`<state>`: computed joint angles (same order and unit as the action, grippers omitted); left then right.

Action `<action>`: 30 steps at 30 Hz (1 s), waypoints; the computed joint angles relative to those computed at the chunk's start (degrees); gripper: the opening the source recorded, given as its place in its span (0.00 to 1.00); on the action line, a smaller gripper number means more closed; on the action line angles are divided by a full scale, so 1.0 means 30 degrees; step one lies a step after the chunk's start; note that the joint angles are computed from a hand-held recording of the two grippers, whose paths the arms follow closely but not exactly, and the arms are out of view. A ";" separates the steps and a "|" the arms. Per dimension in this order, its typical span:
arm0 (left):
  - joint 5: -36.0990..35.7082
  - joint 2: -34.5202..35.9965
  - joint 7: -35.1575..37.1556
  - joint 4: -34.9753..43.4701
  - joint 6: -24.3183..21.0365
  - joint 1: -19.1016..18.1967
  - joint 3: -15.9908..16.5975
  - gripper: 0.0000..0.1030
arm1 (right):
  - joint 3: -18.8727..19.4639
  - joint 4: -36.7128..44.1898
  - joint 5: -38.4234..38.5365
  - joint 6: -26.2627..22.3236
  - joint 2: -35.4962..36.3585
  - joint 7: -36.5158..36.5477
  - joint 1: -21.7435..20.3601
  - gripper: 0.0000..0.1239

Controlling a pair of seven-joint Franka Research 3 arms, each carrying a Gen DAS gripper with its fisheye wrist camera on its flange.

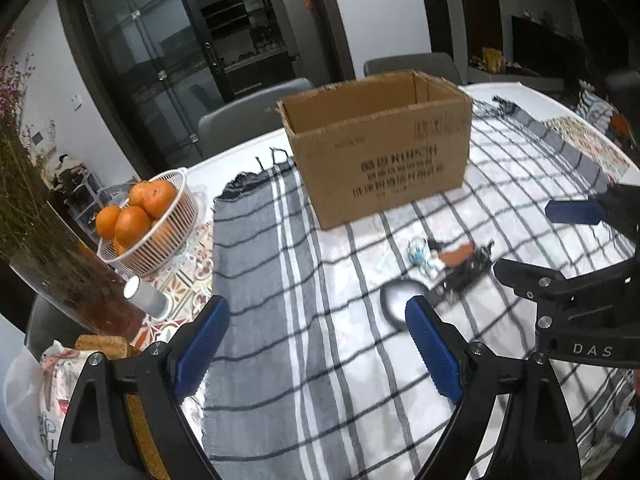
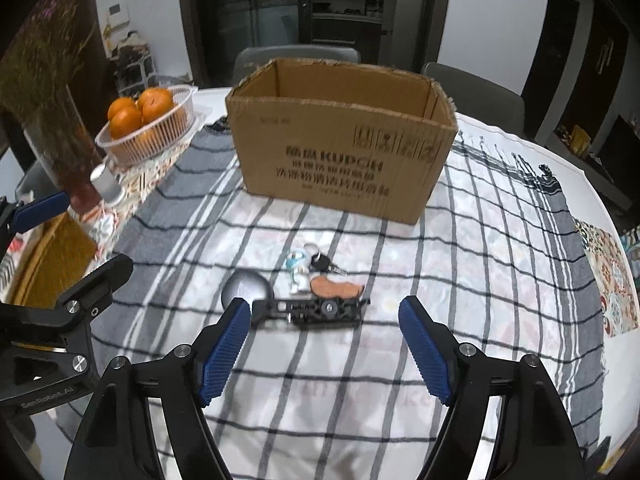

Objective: Organize rigid objects
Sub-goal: 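Move both tools back toward the remaining objects on the cloth, then close the left gripper on the grey egg case while the right tool approaches the black flashlight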

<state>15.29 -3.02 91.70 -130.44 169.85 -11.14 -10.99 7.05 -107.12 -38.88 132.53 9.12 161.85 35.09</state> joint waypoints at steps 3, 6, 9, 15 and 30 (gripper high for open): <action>-0.1564 0.0142 0.1700 -0.0147 -0.0152 -0.0307 0.0112 0.88 | 0.0061 -0.0150 0.0184 -0.0005 0.0121 -0.0266 0.0043 0.62; -0.3737 0.0375 0.3859 -0.0139 -0.0501 -0.0602 0.0115 0.88 | 0.0040 -0.0467 0.0609 0.0479 0.0181 -0.0463 -0.0019 0.62; -0.5923 0.0739 0.5931 0.0124 -0.1181 -0.0720 -0.0008 0.88 | -0.0026 -0.0730 0.1068 0.1107 0.0288 -0.0702 -0.0115 0.62; -0.7317 0.1782 0.7991 0.0764 -0.1830 -0.0372 -0.0549 0.88 | -0.0243 -0.0754 0.1800 0.1645 0.0834 -0.1205 -0.0140 0.62; -1.1918 0.4416 1.5028 0.2513 -0.2322 0.1287 -0.2799 0.87 | -0.1084 -0.0612 0.1865 0.2996 0.2089 -0.1522 0.0071 0.62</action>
